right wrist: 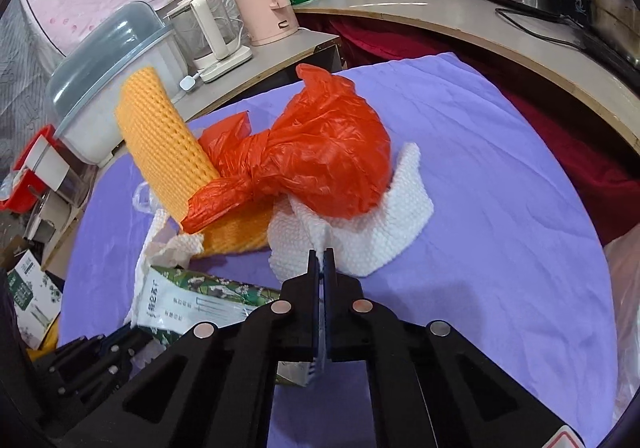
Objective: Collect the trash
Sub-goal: 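Grasp a white tissue with the left tool while the right tool grasps another tissue, then carry both white tissues over the bin and open both tools to drop them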
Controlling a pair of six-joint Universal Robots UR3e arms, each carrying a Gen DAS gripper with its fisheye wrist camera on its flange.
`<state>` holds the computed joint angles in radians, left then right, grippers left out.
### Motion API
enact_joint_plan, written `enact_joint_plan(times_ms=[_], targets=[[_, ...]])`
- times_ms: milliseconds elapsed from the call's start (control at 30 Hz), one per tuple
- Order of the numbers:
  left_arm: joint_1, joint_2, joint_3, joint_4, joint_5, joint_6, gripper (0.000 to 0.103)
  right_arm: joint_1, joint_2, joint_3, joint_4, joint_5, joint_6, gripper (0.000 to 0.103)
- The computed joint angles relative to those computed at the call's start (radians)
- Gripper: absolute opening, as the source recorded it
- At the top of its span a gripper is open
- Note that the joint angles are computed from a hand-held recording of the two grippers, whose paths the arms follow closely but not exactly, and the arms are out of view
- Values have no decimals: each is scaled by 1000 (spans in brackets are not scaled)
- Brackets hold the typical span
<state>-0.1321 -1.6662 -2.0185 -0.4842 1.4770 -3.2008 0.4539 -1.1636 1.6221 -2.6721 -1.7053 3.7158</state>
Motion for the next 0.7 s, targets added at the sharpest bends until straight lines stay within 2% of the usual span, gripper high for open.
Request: enact_joint_plan(times_ms=[167,333,700], targets=[[-27,106,-58,-20,17,-23,5,26,-142,145,-17,-44,15,2],[-51,264,-103,-92,20,-40,5,48,-307,268,-11,-74,46,2],[-207,481,-48,-264,95,-123,5,136,-669,422,121,-204,129,2]])
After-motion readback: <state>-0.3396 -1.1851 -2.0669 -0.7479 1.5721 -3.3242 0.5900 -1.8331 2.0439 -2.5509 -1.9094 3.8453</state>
